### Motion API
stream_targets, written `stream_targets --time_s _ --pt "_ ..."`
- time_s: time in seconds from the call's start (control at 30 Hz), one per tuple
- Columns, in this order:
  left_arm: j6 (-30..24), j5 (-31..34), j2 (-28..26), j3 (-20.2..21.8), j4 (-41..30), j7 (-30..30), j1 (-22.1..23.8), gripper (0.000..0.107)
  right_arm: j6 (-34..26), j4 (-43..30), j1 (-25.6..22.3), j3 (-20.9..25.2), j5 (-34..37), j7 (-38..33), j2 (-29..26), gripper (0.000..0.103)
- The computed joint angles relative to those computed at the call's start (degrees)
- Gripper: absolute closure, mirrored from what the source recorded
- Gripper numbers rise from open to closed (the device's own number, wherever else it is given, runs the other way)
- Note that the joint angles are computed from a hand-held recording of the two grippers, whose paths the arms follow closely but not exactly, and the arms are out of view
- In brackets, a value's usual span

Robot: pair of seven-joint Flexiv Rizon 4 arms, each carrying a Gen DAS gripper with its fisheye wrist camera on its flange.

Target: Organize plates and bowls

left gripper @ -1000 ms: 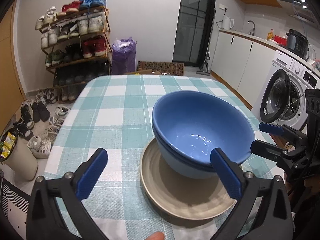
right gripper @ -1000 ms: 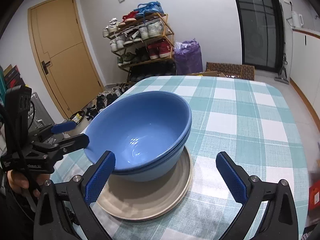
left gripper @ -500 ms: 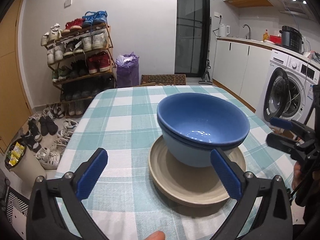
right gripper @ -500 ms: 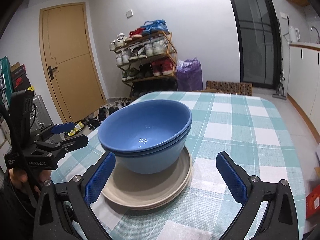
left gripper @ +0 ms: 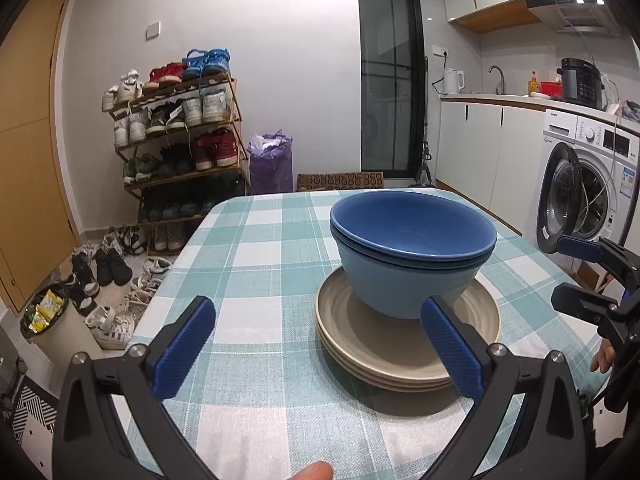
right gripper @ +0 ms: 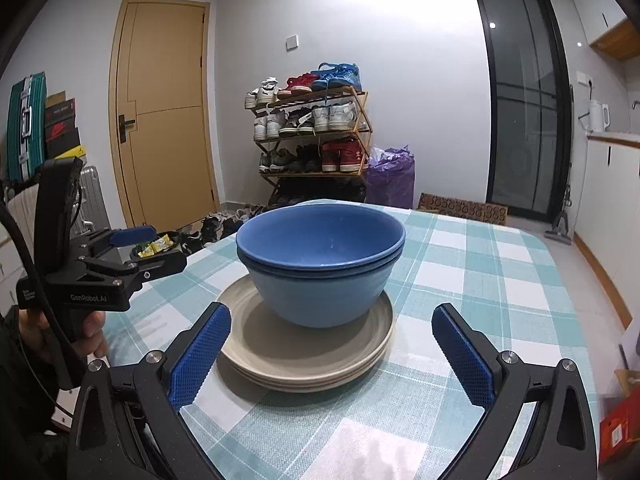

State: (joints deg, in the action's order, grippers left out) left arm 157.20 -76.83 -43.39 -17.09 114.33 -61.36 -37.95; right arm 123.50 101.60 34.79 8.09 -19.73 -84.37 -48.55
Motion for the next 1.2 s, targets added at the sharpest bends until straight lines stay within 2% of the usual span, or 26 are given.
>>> stream_targets --time_s 0.3,0.47,0.6,1.2 --pt "2.02 3.47 -1.32 0.75 0.39 -4.01 -0.15 0.004 2.94 0.81 0.38 -0.12 1.00 -1.40 -1.12 0.001" --pt "2.67 3.08 -2.46 0.66 -0.83 -3.13 -0.08 0.004 3.74 0.22 -0.22 0.20 0.98 -0.29 -2.00 0.001" --pt "2.95 4.85 -2.72 0.82 -0.37 -5.50 0.48 0.004 4.83 -0.06 0.60 -0.60 2.66 -0.47 -2.05 0.001" --pt "4.81 6.32 -3.76 1.26 -0.62 -6.82 1.14 0.004 6.56 -0.82 1.48 -1.31 4.28 -1.22 -3.11 0.001"
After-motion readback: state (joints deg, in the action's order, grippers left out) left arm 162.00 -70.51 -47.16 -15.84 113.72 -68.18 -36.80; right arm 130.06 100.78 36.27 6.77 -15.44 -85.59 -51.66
